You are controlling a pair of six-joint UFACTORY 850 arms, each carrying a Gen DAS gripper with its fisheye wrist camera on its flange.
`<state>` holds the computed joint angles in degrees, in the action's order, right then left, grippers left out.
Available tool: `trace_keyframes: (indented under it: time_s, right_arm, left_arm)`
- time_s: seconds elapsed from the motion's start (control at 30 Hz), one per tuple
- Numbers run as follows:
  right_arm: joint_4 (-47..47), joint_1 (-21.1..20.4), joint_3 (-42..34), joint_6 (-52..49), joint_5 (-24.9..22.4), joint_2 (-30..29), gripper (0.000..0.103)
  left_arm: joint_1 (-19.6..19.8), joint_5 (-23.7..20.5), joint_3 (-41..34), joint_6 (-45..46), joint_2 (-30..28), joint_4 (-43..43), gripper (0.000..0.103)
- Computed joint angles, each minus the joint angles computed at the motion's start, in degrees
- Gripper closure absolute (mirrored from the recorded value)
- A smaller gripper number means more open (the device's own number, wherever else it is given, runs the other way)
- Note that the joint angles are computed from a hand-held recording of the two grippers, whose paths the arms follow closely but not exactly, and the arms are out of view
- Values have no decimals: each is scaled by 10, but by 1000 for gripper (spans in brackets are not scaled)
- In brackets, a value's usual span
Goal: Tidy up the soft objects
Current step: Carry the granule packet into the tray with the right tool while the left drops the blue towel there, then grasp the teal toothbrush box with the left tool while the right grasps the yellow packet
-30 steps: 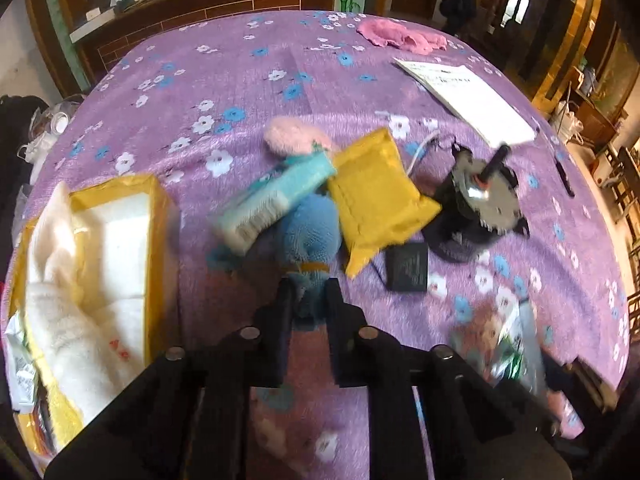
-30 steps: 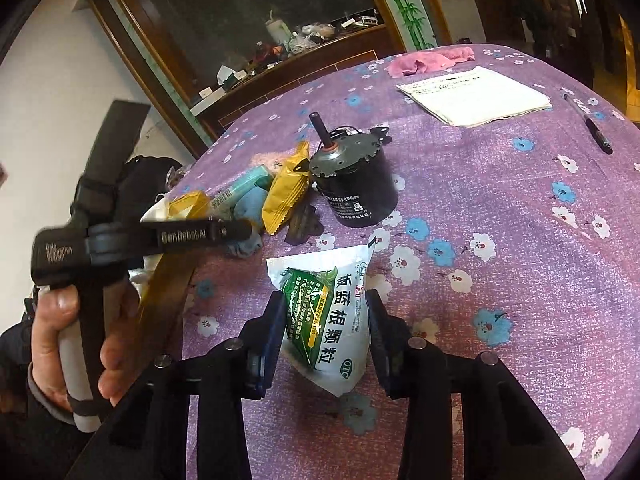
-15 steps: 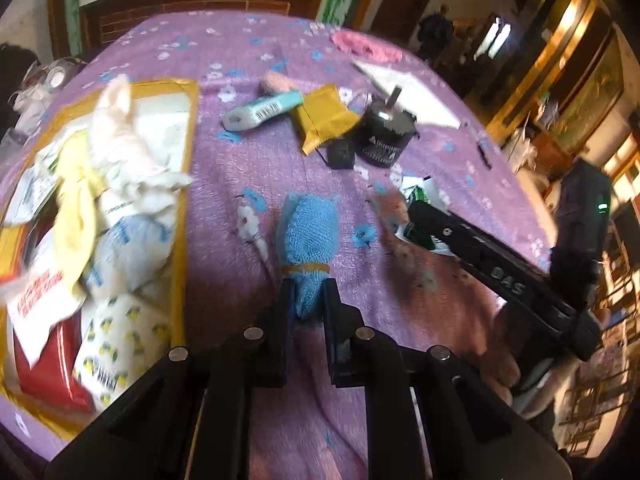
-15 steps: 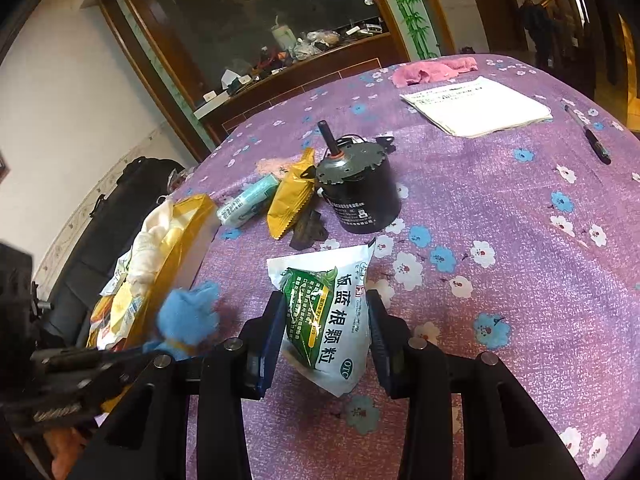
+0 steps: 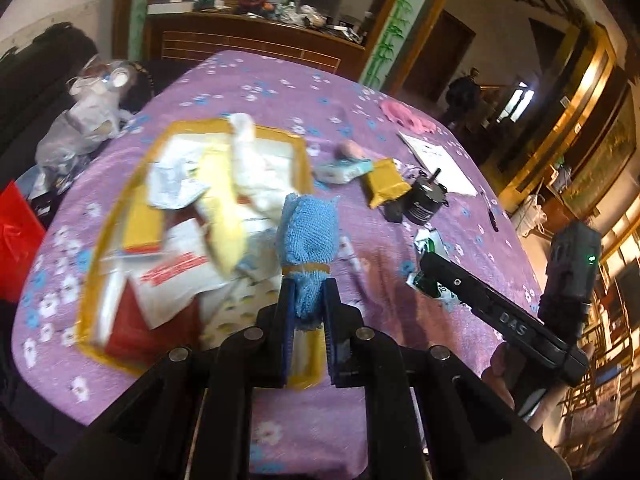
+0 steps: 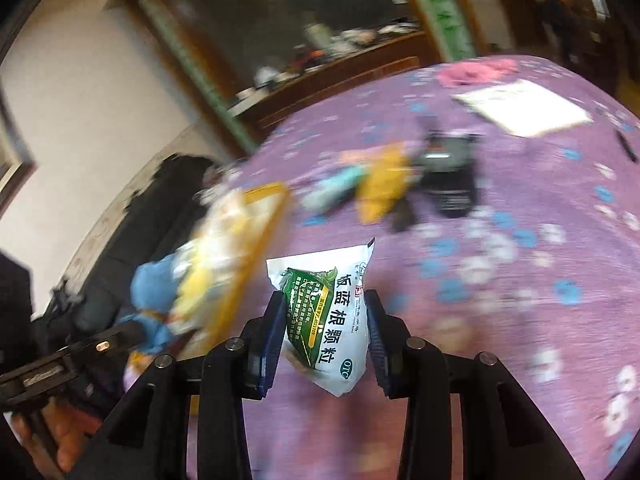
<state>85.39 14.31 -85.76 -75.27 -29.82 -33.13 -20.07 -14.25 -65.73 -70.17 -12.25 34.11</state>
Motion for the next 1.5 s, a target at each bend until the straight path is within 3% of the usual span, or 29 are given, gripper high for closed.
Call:
trace_keyframes:
  time_s: [0.2,0.6,0.77,0.83,0.93,1.07,1.13,1.33,1.5]
  right_arm:
    - [-48,45,-21,5,-37,7,66]
    - [-238,112,-101,136,3,-48,65]
    - [-295,132,-108,180,35,-57,60]
    - [-307,134,-106,189,35,-54,58]
    - [-269,131,-78,160,46,-35,46]
    - [-160,111,-25,61,45,4,36]
    - [-122,102,-2,30,49,21,35]
    - [-52,61,59,-6,24,68,34]
    - [-25,32,67,-13,17,76,32]
  left_arm:
    - [20,-2,50,-61,39,38,93]
    - [43,7,89,-56,47,10,92]
    - [23,-53,76,-154,28,130,87]
    - [20,-62,74,-136,24,119,87]
    - [10,-67,79,-149,34,132,81]
    - [-18,-106,84,-219,55,207,54]
    - [-27,-102,91,-249,69,235,49]
    - [-42,-76,80,-228,77,230,49]
    - [-43,-50,42,-180,52,217,48]
